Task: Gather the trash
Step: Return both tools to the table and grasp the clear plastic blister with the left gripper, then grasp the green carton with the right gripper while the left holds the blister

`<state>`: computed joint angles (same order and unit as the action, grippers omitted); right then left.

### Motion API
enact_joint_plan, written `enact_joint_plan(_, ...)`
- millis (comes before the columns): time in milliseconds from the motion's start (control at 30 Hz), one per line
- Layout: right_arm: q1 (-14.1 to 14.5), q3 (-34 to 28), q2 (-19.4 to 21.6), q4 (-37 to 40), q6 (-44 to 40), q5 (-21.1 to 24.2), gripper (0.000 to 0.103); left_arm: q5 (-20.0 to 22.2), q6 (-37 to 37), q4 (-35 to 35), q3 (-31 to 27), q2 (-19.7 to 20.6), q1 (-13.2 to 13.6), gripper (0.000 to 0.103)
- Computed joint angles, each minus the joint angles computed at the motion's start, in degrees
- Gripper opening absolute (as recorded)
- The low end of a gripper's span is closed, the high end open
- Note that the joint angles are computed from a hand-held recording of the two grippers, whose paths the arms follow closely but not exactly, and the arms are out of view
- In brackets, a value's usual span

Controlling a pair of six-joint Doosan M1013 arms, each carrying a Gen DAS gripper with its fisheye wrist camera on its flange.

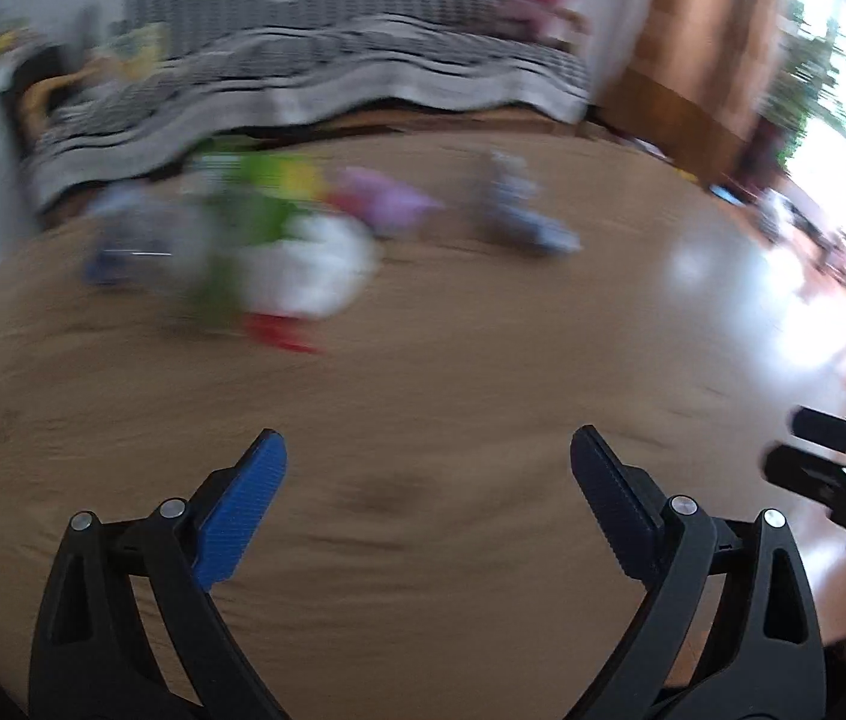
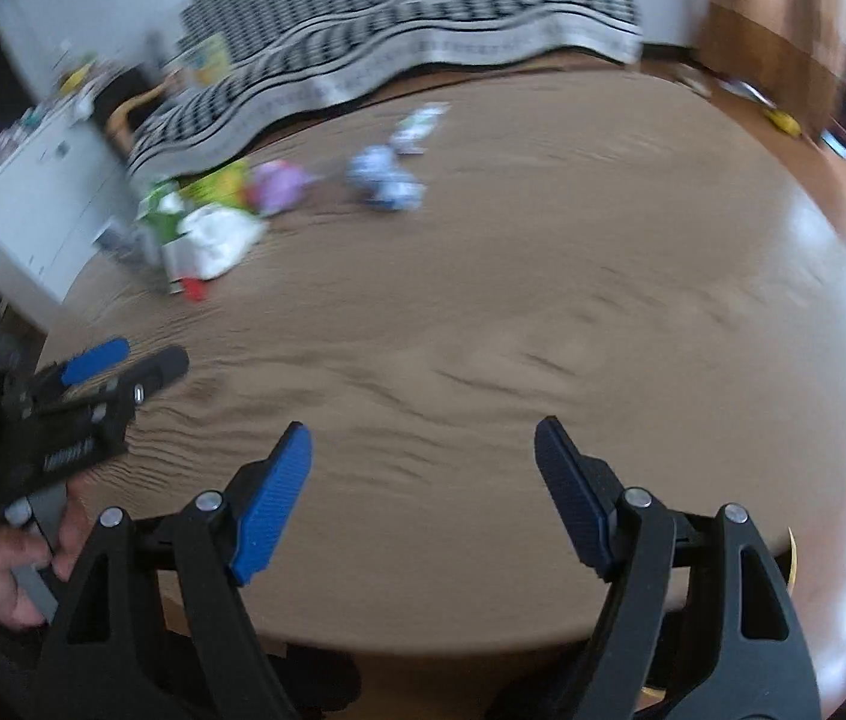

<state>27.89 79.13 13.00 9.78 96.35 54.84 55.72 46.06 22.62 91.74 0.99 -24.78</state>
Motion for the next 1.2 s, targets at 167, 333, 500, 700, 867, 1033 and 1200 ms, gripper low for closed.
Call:
enact_joint_plan(167, 3.94, -6.71, 5.59, 0.24, -2.23, 1.86, 0.074, -2.09, -3.04, 2.74, 0.79, -0.65, 6.63, 0.093)
enact_joint_plan(333, 5.40, -10.32, 8.62, 0.55, -2.72, 3.34, 0.074, -6.31, -2.86, 4.25, 0.33, 1.04, 10.84, 0.093)
enact_joint_plan(500, 5.71, -12.39, 10.34, 0.36, -3.24, 4.07, 0.074, -10.33, 0.62, 2.93, -0.38, 2.23, 13.24, 0.093)
enact_joint_plan(700, 5.47, -12.85, 10.89, -0.07, -3.33, 4.26, 0.074, -12.52, 4.55, -2.55, 0.22, 1.80, 14.50, 0.034)
enact_joint_plan(867, 4.98, -12.49, 10.51, 0.91, -3.25, 3.55, 0.074, -8.90, 3.22, -1.27, 0.91, 0.05, 13.49, 0.032)
enact_joint_plan(1033, 6.13, -15.38, 11.84, 2.87, -5.31, 3.10, 0.074, -3.80, 1.40, -1.52, 1.68, -2.75, 12.45, 0.032)
enact_joint_plan(1200, 7.49, -24.13, 16.87, 5.07, -5.49, 4.64, 0.074, -1.58, -1.06, -2.69, 3.34, -5.15, 11.73, 0.032)
